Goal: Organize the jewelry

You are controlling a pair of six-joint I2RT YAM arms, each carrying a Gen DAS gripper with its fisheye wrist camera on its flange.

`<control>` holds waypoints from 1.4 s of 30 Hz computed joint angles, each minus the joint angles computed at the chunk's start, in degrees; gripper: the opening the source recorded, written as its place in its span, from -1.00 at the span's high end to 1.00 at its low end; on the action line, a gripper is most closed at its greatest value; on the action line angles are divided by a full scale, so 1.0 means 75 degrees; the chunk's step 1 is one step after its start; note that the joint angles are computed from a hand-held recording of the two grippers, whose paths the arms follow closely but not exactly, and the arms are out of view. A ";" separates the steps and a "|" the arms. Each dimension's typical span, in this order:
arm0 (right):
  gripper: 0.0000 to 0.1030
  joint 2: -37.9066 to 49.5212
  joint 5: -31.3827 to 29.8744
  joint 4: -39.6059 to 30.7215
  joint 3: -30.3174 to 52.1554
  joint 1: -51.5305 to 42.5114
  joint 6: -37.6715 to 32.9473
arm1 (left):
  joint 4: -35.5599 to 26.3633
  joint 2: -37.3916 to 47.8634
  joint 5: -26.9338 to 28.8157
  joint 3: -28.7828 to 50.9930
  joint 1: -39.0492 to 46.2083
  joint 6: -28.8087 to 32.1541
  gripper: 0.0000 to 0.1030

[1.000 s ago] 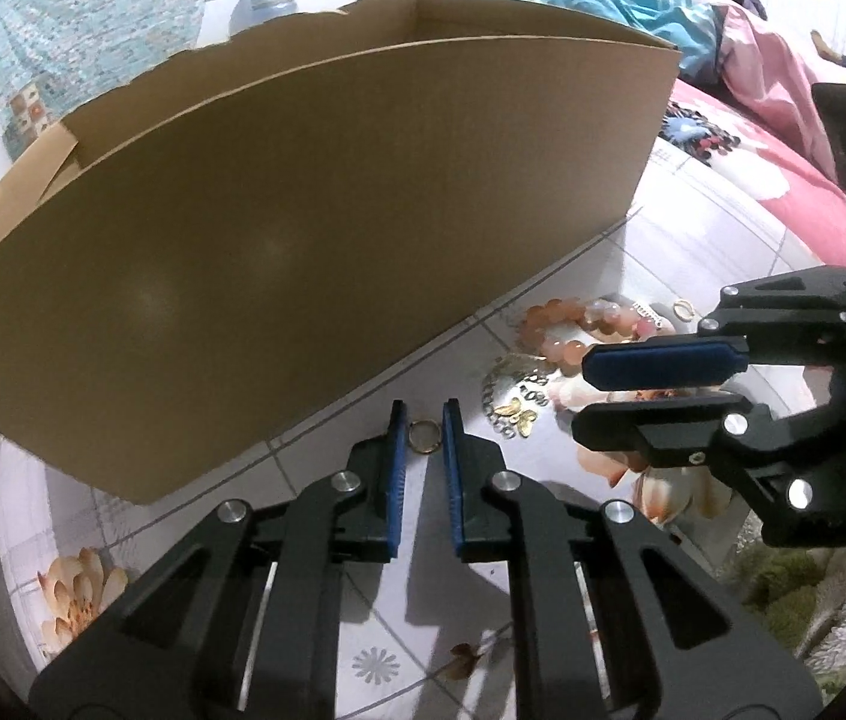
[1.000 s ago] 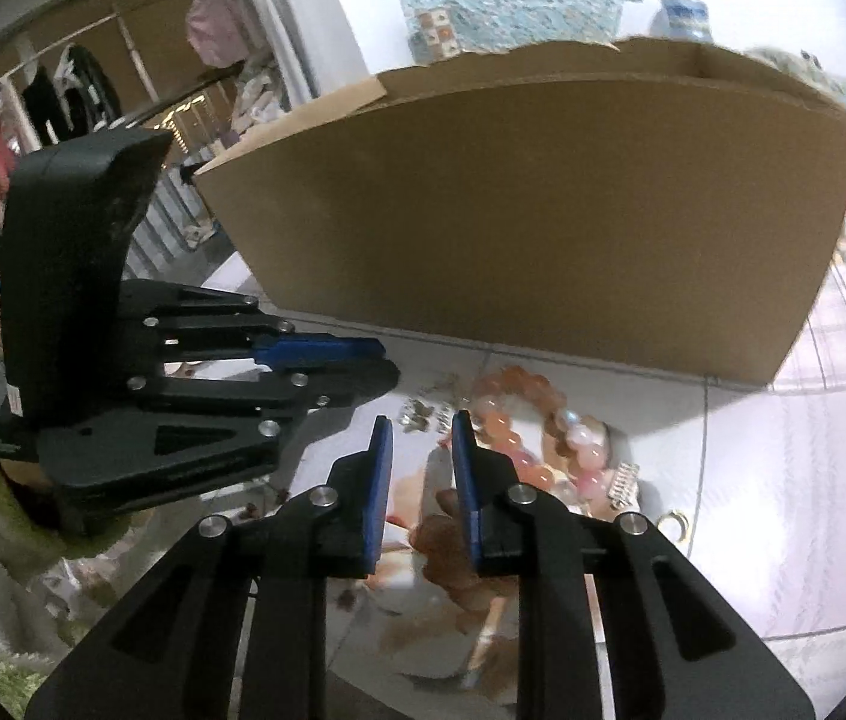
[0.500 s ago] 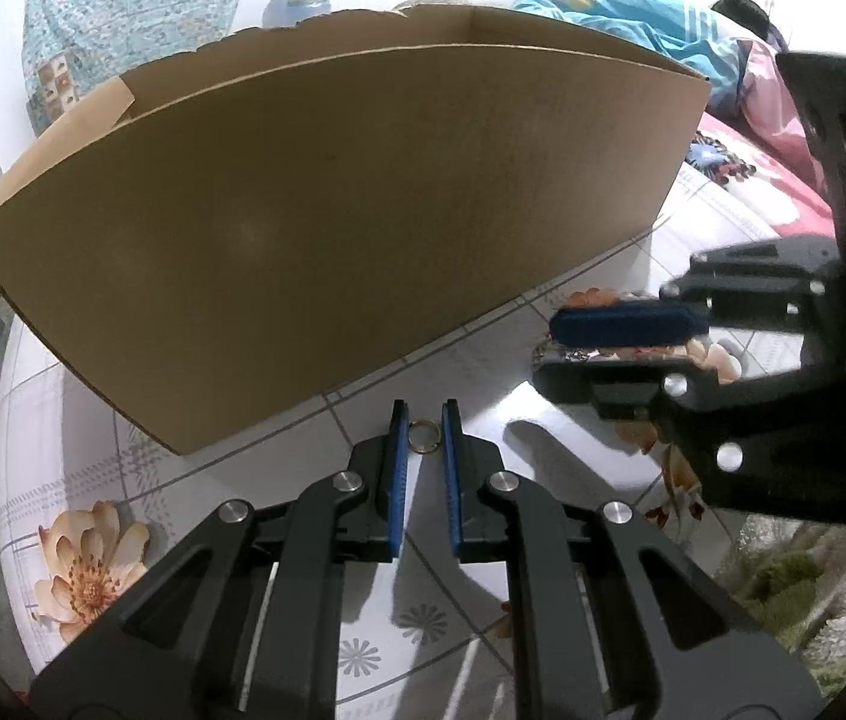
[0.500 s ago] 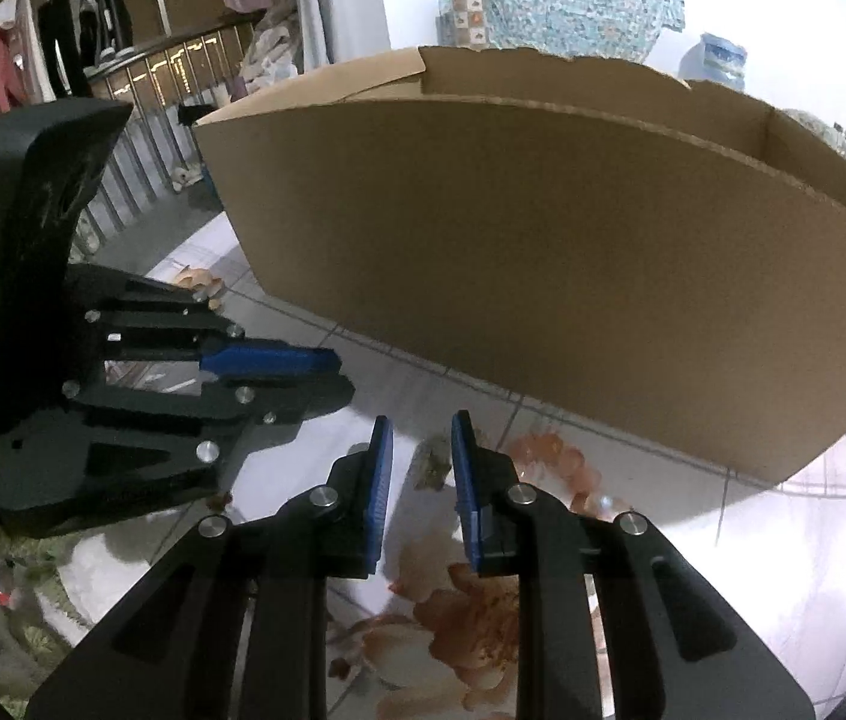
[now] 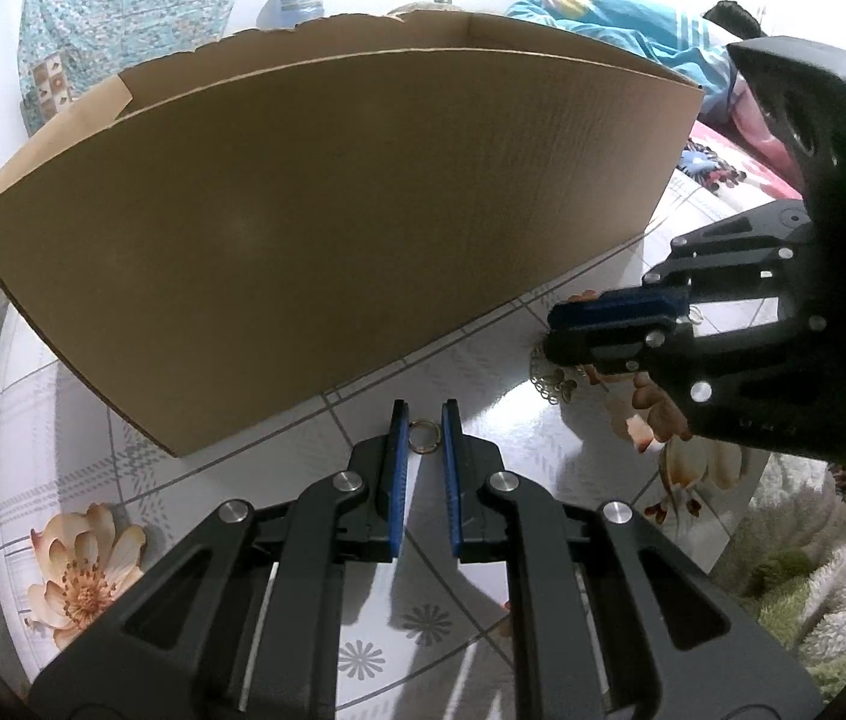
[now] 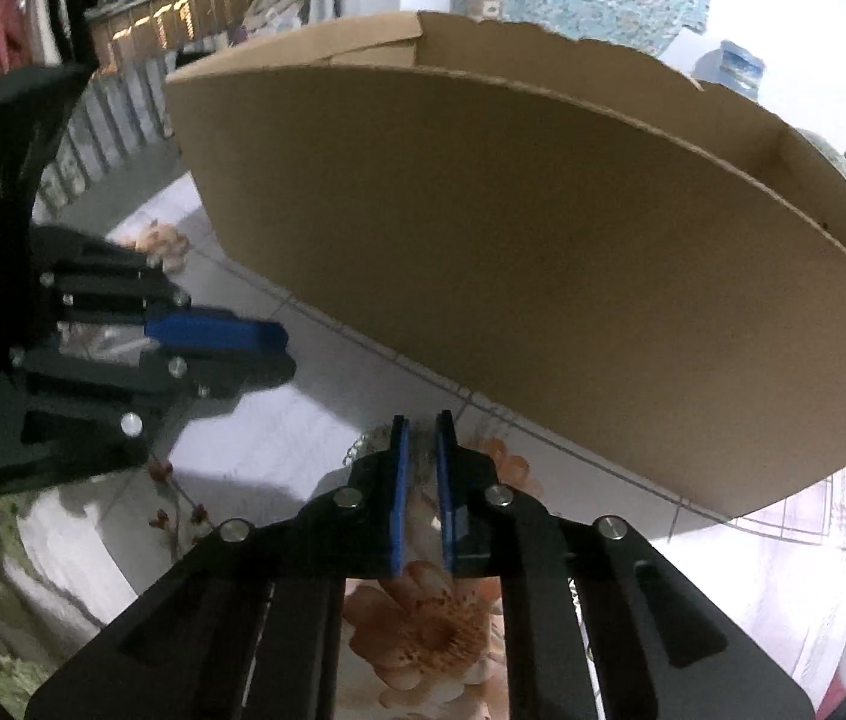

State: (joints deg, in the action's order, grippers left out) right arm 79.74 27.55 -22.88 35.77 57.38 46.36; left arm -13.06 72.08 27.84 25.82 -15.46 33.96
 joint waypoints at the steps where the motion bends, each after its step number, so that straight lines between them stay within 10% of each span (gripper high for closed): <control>1: 0.86 -0.0003 -0.0025 -0.0028 0.0008 0.0019 -0.0018 | 0.0004 0.0005 -0.0008 0.0005 -0.0009 -0.0004 0.81; 26: 0.95 -0.2294 0.0726 -0.0345 -0.0717 0.0546 0.1107 | 0.0040 -0.0192 0.0042 -0.0115 0.0087 -0.0081 0.81; 35: 0.95 -0.3034 0.1745 -0.1177 -0.0133 0.1289 0.1200 | -0.1573 -0.2170 0.0416 -0.0001 0.0374 0.0167 0.81; 42: 0.95 -0.3734 0.2019 -0.1113 0.0612 0.0841 -0.0619 | -0.3163 -0.2647 0.1626 0.1712 0.0612 0.0210 0.81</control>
State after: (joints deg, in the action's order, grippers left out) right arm 51.74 42.70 -31.23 40.36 63.69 41.71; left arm -36.78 52.23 40.03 38.66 -10.86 35.54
